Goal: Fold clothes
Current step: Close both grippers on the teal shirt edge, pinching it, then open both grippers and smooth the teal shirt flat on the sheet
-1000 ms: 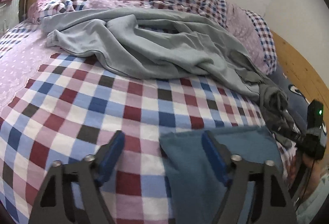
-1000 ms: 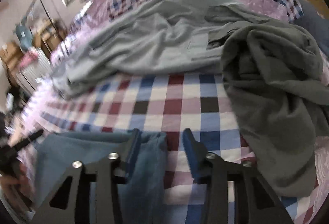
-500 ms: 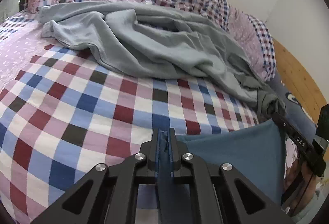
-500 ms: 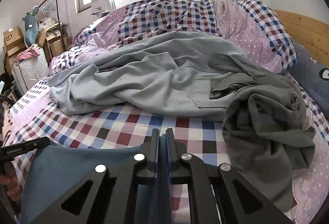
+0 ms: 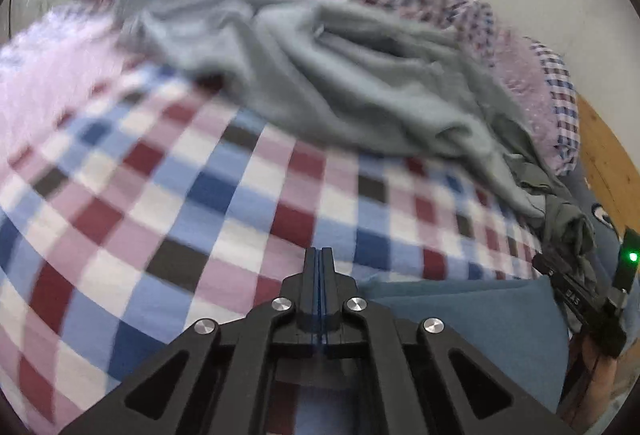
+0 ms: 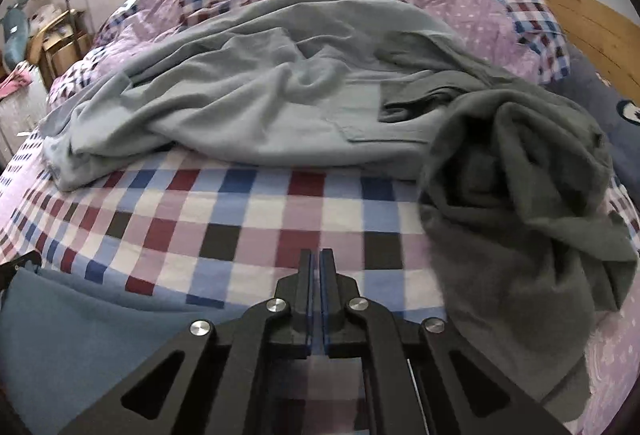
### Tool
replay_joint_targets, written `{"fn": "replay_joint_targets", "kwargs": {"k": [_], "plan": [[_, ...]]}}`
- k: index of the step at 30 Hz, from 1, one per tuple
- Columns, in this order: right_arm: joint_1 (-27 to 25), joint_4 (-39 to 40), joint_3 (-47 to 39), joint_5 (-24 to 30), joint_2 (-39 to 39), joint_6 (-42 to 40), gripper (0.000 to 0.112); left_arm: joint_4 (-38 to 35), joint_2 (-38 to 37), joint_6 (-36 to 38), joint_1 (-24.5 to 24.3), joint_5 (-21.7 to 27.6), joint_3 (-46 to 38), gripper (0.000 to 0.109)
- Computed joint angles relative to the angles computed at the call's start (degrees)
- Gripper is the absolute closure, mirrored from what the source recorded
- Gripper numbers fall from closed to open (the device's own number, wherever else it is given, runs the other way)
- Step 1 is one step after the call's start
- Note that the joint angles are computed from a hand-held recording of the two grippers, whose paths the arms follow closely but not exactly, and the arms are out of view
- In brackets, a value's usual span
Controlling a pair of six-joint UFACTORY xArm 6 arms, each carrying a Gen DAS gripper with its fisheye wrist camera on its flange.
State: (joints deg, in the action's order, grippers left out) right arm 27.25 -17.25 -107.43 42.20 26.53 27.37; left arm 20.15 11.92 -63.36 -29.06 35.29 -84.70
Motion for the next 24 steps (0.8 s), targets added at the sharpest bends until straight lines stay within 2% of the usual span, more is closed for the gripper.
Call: {"fn": "replay_joint_targets", "kwargs": {"k": [2,4,5,6,7,8,9,14,18,21,24], "plan": [[0.15,-1.09,-0.17,0.45,-1.00,1.17,0.100,3.17,0.35,-1.29,-0.62,3.55,-2.20,0.107],[0.41,1.34,0.67,-0.81,-2.87,1.16,0.083,5.34,0.16,-1.37,-1.25,4.95,-3.59,0.105],[0.68,3.43,1.50,-2.01,-3.91,0.74,0.066,5.91,-0.13,-1.11,-1.65,5.03,-4.17,0.097],[1.05,5.55,2.34,-3.12,-4.76,0.02,0.063,6.08,-0.43,-0.50,-2.09,4.35,-4.61,0.077],[1.53,7.49,3.15,-3.76,-5.49,-1.01,0.063,6.21,-0.86,0.16,-2.58,2.48,-4.54,0.064],[2.17,9.14,3.91,-3.72,-6.04,-2.40,0.063,6.15,-1.15,1.28,-3.24,0.04,-4.26,0.046],[2.80,10.79,4.61,-3.64,-6.55,-3.80,0.062,5.96,-1.32,2.62,-3.94,-2.46,-4.05,0.039],[5.29,16.64,7.35,-2.91,-7.61,-9.45,0.062,-0.72,0.83,15.17,-8.24,-4.01,-6.48,0.039],[6.09,15.08,7.26,-2.77,-5.28,-10.63,0.062,-0.02,3.76,20.97,-10.45,-0.19,-9.63,0.039],[5.80,14.68,4.39,-1.67,-2.63,-10.84,0.058,3.33,7.25,20.35,-10.94,4.32,-12.87,0.039],[5.80,14.15,2.41,-0.51,-0.89,-10.91,0.056,4.08,7.92,17.96,-10.41,3.93,-12.47,0.036]]}}
